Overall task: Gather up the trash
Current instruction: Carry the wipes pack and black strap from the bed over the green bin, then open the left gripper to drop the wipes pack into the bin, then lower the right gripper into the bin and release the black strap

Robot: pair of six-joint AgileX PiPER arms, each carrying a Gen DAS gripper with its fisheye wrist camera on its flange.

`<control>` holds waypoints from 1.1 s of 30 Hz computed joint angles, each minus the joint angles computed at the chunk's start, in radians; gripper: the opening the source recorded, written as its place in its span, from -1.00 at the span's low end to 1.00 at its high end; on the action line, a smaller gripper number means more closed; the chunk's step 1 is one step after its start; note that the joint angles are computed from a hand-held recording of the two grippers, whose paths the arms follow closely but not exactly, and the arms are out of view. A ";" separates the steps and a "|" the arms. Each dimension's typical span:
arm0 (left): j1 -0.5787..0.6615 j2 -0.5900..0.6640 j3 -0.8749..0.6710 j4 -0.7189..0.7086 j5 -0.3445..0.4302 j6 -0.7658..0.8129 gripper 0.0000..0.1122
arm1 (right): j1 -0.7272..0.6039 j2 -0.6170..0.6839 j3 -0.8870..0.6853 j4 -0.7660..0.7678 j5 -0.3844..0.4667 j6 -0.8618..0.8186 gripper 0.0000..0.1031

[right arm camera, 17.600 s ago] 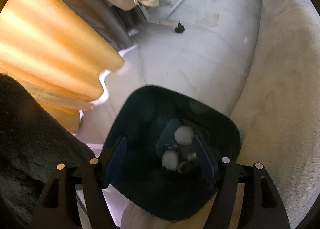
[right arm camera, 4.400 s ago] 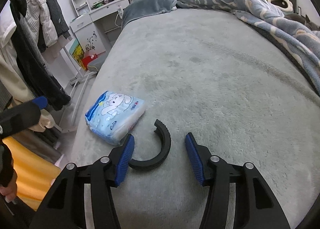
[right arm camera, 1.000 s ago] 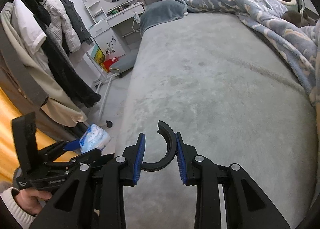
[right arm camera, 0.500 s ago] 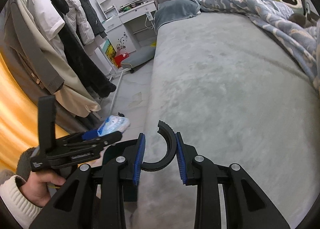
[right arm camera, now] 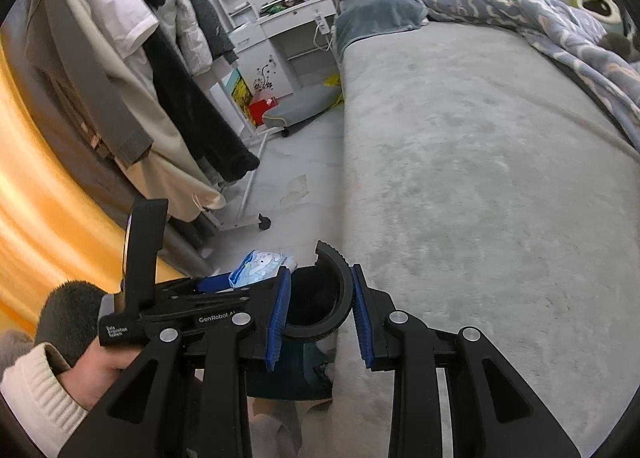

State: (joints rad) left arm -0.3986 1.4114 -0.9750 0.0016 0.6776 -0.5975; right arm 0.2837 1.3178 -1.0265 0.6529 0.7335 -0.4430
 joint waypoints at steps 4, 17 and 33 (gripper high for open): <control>0.025 -0.014 0.017 -0.009 0.016 0.025 0.32 | 0.056 0.024 -0.021 -0.031 -0.024 0.039 -0.41; 0.130 0.045 0.083 -0.151 0.056 0.219 0.32 | 0.190 0.129 -0.095 -0.080 -0.055 0.131 -0.41; 0.233 0.031 0.166 -0.220 0.073 0.362 0.65 | 0.289 0.308 -0.182 -0.124 -0.066 0.212 -0.41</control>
